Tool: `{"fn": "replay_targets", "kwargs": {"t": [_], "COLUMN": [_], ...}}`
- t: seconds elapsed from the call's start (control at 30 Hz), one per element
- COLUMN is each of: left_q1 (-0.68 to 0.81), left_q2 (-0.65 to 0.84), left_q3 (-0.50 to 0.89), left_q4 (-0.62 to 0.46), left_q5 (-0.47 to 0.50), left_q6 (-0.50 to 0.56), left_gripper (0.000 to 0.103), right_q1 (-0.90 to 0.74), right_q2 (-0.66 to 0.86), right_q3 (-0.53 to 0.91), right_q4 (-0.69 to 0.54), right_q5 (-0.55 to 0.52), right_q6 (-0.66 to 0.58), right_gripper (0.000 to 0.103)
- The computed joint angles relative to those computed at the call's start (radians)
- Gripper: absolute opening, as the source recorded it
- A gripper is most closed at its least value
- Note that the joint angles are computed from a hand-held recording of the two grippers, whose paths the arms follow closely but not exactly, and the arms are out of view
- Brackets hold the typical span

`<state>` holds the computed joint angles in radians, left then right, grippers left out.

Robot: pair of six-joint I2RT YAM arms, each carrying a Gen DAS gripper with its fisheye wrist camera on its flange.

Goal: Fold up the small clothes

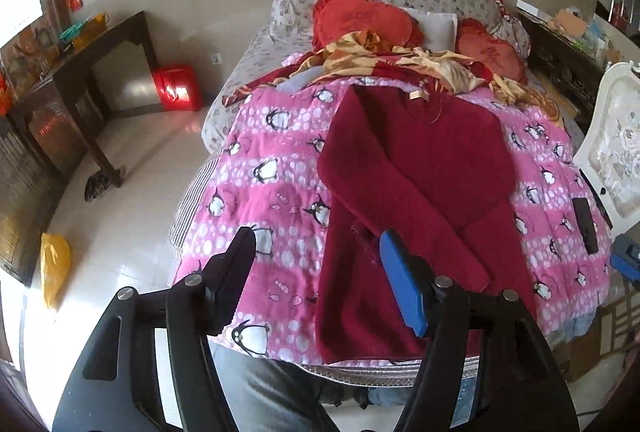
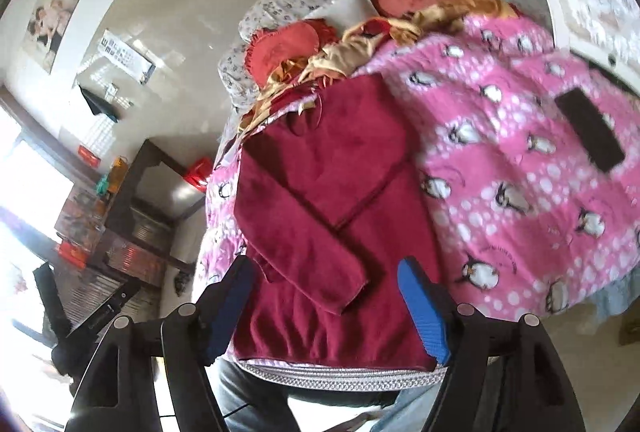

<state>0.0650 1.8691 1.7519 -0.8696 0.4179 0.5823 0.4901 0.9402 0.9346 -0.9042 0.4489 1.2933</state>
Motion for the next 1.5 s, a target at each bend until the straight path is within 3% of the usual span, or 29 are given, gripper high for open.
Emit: {"fn": "replay_targets", "kwargs": {"t": [0.13, 0.37, 0.8, 1.3, 1.4, 1.5], "left_q1": [-0.003, -0.007, -0.069, -0.191, -0.211, -0.237], "left_q2": [-0.044, -0.052, 0.048, 0.305, 0.378, 0.53], "left_q3": [-0.045, -0.06, -0.006, 0.243, 0.332, 0.566], "left_q4": [0.054, 0.08, 0.074, 0.008, -0.026, -0.15], "left_q5": [-0.021, -0.044, -0.15, -0.287, -0.297, -0.294], "left_q6": [0.001, 0.009, 0.006, -0.041, -0.051, -0.072], "left_gripper": [0.065, 0.065, 0.065, 0.065, 0.065, 0.065], "right_q1": [0.001, -0.009, -0.097, -0.317, -0.368, -0.435], "right_q2": [0.099, 0.164, 0.289, 0.432, 0.463, 0.465], "right_q3": [0.116, 0.182, 0.233, 0.221, 0.216, 0.168], "right_q4": [-0.069, -0.106, -0.077, 0.081, 0.123, 0.224], "right_q5": [-0.002, 0.001, -0.054, -0.172, -0.189, -0.235], "right_q6": [-0.024, -0.049, -0.166, -0.384, -0.414, -0.433], "right_gripper": [0.073, 0.073, 0.073, 0.073, 0.073, 0.073]}}
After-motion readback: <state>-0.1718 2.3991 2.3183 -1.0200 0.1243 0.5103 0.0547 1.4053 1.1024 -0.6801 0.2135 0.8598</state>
